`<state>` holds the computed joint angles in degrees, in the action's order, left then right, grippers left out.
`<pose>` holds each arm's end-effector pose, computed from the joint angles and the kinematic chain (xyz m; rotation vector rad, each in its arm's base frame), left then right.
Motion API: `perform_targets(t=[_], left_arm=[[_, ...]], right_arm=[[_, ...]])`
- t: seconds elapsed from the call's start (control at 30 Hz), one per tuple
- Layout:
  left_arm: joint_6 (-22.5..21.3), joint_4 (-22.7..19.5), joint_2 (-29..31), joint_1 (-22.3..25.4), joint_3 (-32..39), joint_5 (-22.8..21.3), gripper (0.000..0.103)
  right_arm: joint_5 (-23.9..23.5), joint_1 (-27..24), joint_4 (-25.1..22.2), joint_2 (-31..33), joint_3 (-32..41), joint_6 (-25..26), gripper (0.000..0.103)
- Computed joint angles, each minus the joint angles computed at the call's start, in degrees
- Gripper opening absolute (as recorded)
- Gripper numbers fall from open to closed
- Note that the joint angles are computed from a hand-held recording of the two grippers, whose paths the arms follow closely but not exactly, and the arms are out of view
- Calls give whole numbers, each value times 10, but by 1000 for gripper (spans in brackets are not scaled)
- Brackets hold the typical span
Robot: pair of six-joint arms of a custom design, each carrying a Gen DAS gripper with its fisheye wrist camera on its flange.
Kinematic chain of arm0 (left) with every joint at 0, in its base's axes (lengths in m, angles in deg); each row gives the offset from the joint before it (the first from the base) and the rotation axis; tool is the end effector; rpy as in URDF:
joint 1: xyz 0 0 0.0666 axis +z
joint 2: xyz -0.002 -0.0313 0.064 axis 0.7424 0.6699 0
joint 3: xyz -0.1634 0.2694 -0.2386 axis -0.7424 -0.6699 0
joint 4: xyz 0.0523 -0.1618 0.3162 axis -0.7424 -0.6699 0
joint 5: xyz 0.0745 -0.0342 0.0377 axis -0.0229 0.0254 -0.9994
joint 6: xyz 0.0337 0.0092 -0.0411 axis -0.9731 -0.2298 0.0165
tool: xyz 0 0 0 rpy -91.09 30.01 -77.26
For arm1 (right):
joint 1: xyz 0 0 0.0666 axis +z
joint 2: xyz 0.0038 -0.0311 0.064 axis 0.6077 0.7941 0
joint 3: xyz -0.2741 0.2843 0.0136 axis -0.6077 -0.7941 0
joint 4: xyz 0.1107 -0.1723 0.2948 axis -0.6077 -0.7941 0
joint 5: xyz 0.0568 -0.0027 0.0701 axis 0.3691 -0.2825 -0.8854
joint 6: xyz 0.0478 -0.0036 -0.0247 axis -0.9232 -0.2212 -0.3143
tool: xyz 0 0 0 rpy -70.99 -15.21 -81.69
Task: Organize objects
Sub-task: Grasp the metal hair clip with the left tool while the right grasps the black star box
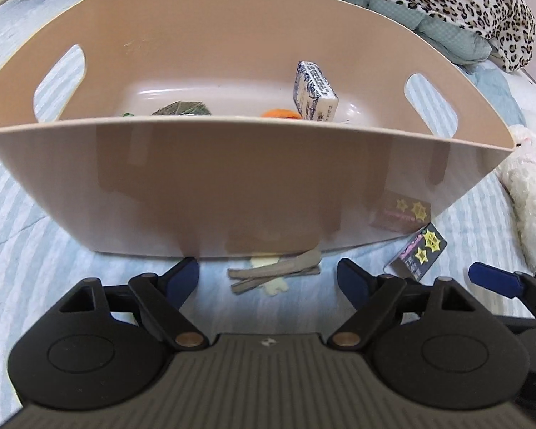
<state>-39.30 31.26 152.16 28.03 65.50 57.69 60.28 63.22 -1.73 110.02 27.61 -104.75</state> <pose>0.5343 -0.1917 0.2573 -0.0794 2.5806 -0.1988 0.4951 0.2301 0.2502 -0.0453 2.5192 0.0336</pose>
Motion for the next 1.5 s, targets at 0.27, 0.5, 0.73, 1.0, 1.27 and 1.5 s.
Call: perform_targets(t=[0.27,0.5,0.73,1.0,1.27,1.5], left_arm=[[7,-5,7,-5,2,-48,86],[-16,4,-9,15,-24,-68,86],[-59,17,-22,36,-44,-39,86],[-107,37,-39,44,-68,-17,72],[-125,48,-58,53,-89,13,55],[-131,51,-64,57,-93,13,55]], right_arm=[[5,5,-7,11,16,13,84],[6,4,-16,21,25,9,84],[9,8,-3,29,29,20,84],[14,11,0,41,41,30,85],[-14,11,9,39,41,38,53],[-17,19,14,34,36,43,50]])
